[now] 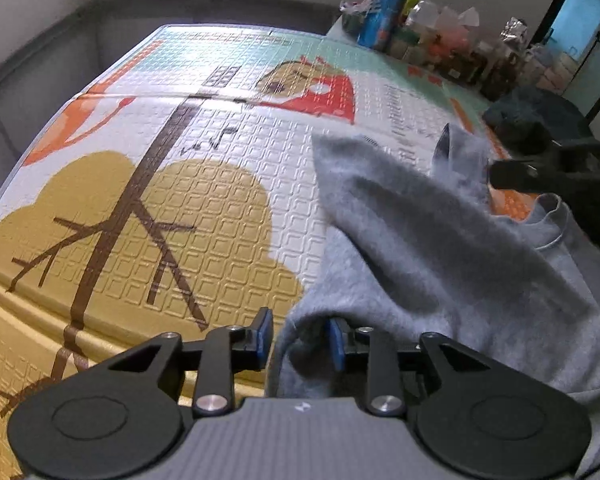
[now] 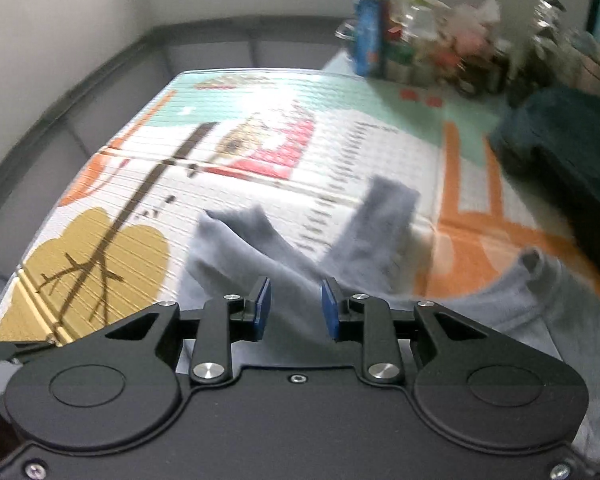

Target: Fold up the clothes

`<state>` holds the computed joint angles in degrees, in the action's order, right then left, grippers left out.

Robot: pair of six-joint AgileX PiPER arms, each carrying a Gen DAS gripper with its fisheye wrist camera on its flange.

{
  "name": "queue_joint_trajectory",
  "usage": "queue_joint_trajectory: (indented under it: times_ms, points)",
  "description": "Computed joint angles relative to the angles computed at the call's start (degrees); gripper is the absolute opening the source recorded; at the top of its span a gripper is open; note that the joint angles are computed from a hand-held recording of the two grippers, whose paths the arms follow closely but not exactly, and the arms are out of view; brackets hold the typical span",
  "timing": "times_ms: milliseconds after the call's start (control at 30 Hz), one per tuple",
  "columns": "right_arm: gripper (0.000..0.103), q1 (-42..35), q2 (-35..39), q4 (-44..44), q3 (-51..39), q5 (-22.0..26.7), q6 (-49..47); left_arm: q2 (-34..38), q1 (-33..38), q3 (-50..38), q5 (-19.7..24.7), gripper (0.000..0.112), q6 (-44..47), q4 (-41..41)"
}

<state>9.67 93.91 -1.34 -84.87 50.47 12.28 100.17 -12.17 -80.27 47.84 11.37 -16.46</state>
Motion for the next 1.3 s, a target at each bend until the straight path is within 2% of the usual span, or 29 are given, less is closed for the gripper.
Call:
queue_joint_trajectory:
  times_ms: [233, 267, 467, 567, 767, 933, 1167, 1300]
  points:
    - [0.031, 1.8, 7.8, 2.9, -10.9, 5.2, -3.3, 1.1, -0.3, -1.5, 0.9, 0.047, 1.6, -0.3]
    - [0.034, 1.9, 9.0, 3.1, -11.9, 5.4, -3.7, 1.3, -0.3, -1.5, 0.9, 0.048, 2.1, -0.4]
    - [0.036, 1.7, 14.6, 5.4, -17.6, 7.6, -5.4, 1.4, -0.6, -0.7, -0.3, 0.048, 6.8, -2.2]
    - [0.038, 1.2, 17.3, 6.1, -20.3, 8.5, -5.6, 1.5, -0.5, -0.1, -1.0, 0.045, 9.3, -3.5]
    - [0.04, 0.0, 22.2, 7.5, -26.2, 11.1, -7.0, 2.5, -0.2, -0.2, -0.7, 0.029, 10.8, -4.6]
    - [0.041, -0.9, 25.1, 11.3, -30.0, 13.3, -9.4, 2.9, 0.2, -0.3, -0.6, 0.027, 10.2, -4.8]
    - [0.041, 0.1, 30.1, 9.6, -36.2, 17.7, -10.0, 3.5, 0.3, -0.8, 0.0, 0.024, 9.5, -4.7]
    - [0.041, -0.4, 31.9, 12.0, -37.8, 19.1, -10.4, 3.8, 0.5, -0.8, -0.1, 0.023, 9.2, -4.9]
